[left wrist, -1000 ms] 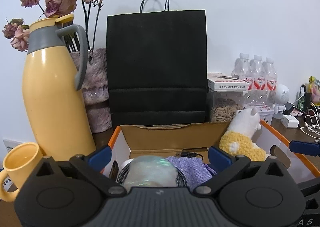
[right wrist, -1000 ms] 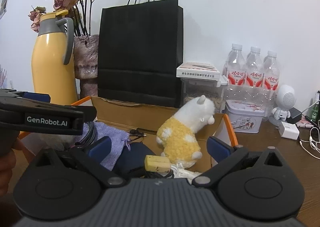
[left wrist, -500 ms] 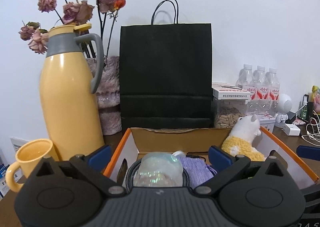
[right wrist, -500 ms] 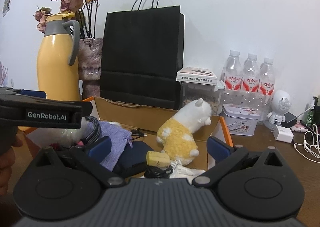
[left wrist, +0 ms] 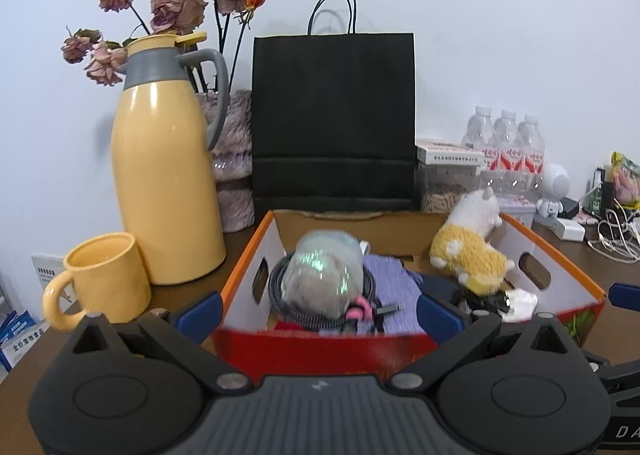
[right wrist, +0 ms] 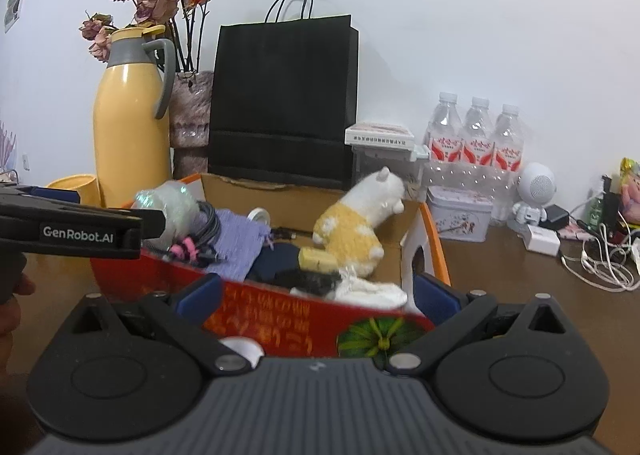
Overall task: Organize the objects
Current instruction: 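Move both tools back toward the white cap and orange piece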
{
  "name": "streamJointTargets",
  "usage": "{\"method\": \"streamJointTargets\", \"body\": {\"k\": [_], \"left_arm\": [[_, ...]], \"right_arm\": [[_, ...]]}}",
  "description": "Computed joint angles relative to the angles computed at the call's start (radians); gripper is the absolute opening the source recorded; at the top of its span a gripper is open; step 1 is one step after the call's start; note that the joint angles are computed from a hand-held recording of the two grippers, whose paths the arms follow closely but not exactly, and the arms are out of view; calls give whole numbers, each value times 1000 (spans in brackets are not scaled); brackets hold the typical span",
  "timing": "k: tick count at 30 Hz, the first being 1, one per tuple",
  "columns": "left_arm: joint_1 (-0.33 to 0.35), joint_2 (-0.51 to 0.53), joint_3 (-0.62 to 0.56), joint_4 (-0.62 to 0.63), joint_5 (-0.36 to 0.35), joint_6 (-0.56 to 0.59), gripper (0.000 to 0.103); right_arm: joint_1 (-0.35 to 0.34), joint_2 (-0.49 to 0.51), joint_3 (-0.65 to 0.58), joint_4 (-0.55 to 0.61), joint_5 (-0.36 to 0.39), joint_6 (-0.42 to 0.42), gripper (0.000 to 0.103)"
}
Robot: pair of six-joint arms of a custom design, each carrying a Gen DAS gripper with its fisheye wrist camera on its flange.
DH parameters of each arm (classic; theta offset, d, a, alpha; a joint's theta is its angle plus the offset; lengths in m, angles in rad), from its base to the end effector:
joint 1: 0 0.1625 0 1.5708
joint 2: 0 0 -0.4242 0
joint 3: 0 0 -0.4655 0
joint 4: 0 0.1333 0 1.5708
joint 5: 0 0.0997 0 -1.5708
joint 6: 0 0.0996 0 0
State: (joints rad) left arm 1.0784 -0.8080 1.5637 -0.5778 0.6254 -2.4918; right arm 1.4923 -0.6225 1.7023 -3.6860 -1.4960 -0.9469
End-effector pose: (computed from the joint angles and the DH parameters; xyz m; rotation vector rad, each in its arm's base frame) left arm -0.1289 -0.6930 0.0415 0.3134 1.8590 -1.3754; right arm 0.0854 -0.7093 0.0344 1.0600 -2.1638 1.2397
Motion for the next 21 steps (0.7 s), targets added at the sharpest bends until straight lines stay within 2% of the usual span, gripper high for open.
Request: {"method": "streamJointTargets", "body": {"k": [6, 13, 17, 19, 21], "left_arm": [[-17, -16, 49, 7, -47, -26, 103], [-17, -16, 44, 195, -89, -166, 103], [-14, -27, 51, 243, -97, -224, 103], [-11, -36, 58, 250, -90, -241, 103], [-9, -38, 56, 261, -84, -253, 103]], "right_arm": [[-16, -34, 70, -1, -27, -11, 103], [-17, -54, 100, 74, -100, -29, 103], [-4, -34, 71, 102, -152, -52, 103], [2, -24, 48, 125, -184, -50, 96], [3, -19, 25, 156, -196, -36, 94]]}}
